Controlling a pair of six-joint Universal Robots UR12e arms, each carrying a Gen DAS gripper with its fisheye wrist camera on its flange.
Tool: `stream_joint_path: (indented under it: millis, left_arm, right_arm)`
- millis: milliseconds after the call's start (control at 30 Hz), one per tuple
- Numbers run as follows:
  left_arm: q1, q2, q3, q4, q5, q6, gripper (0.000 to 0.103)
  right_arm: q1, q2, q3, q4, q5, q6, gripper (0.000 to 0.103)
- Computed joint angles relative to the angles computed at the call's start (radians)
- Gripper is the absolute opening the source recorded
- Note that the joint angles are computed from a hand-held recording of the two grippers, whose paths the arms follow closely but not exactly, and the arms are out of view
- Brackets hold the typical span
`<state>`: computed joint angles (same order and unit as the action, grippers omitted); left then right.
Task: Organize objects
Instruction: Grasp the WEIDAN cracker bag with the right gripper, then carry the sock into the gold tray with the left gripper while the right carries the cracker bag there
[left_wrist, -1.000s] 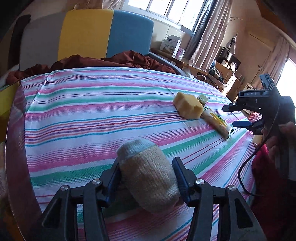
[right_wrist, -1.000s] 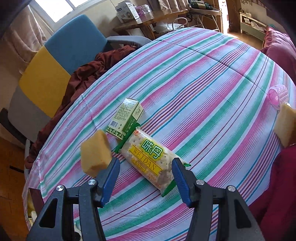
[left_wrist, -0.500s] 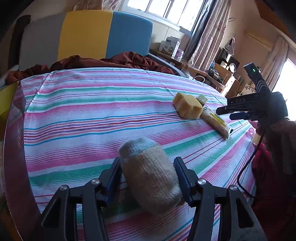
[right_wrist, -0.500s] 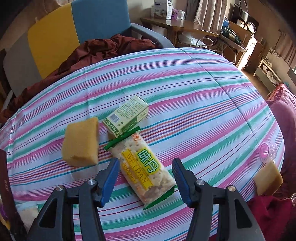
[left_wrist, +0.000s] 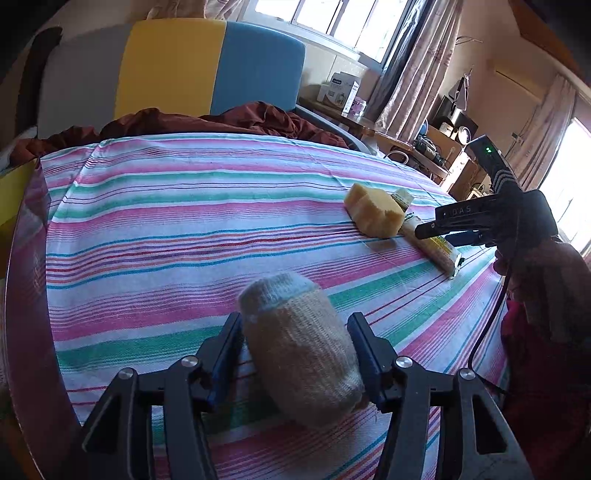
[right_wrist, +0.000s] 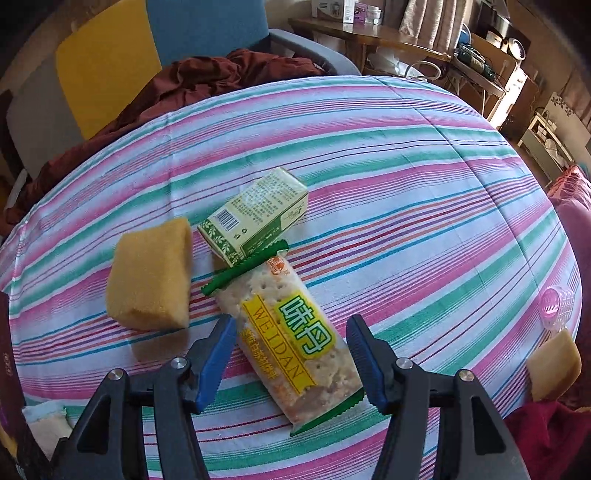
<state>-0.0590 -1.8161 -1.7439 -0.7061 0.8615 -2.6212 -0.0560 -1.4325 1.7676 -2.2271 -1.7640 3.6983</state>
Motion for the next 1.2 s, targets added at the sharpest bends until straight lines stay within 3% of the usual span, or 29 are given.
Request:
stream_joint_path:
  millis: [100,167,367,633,1033,1200]
  left_arm:
    - [-0.001,0.0,-0.001,0.002,0.003,0.002,0.06]
    - [-0.003,0.001,-0.002,0.005,0.006,0.001,0.06]
    - [-0.001,-0.001,0.001,-0.01,-0.002,0.001,0.06]
    - [-0.002,0.002,0.0,-0.006,0.001,0.0,0.06]
    - [0.0,0.039,-0.014,0.001,0.021,0.032,0.05]
    - [0.017,0.063,-0.021,-0.004,-0.012,0.049,0.049]
  right_arm:
    - [0.008,0.015,-0.016,0.043,0.003,-0.037,0.062]
    - [0.013,0.016,-0.017,0.035,0.01,-0.06,0.051]
    - [0.03,0.025,-0.026,0.038,-0.004,-0.116,0.051]
    - [0.028,0.023,-0.024,0.034,0.0,-0.107,0.051]
    - [0.018,0.017,-0.017,-0.01,-0.043,-0.105,0.051]
    - [0.027,0.025,-0.025,0.001,-0.068,-0.086,0.051]
